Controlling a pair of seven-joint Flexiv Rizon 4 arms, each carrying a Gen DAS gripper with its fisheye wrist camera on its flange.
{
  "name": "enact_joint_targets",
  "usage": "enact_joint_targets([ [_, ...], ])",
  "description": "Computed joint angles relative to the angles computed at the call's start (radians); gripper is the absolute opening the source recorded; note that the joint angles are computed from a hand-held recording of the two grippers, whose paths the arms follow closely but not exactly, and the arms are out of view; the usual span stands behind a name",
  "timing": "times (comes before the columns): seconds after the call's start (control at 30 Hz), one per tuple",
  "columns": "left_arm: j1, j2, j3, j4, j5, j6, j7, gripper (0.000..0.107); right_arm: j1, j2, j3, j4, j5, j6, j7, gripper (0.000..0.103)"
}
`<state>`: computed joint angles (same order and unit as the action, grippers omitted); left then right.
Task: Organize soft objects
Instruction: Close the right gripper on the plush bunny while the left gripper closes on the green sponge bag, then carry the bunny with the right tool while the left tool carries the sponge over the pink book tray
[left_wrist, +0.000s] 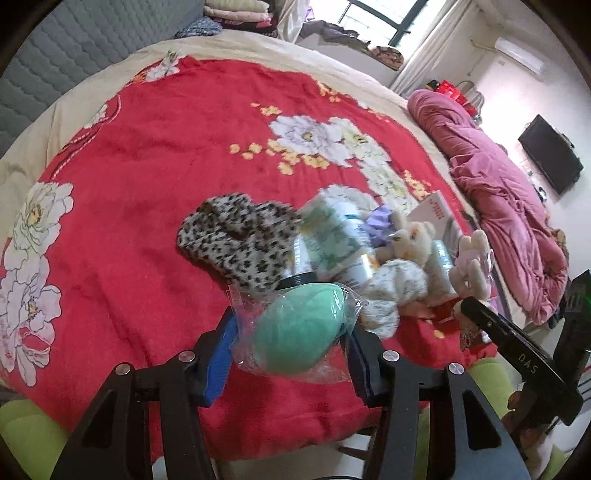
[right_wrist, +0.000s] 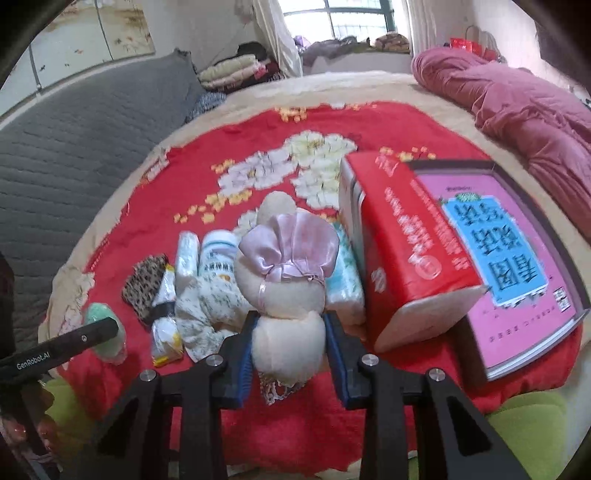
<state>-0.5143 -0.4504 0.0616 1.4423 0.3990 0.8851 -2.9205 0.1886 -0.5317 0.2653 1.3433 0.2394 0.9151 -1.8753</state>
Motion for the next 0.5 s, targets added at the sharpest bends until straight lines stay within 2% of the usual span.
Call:
enact_joint_targets([
  [0.33,-0.023,-0.051,-0.018,-0.183,0.008,-0.102,0.107,0.055,-0.06,0.055,0.012,-0.058,0.103,-0.108,-0.019,0.035],
  [0.5,-0.037,-0.119,-0.022,-0.336,-0.015,-0.161,0.199,0.055,-0.092,0.06,-0.005,-0.113,0.159,-0.173,-0.012,0.035],
])
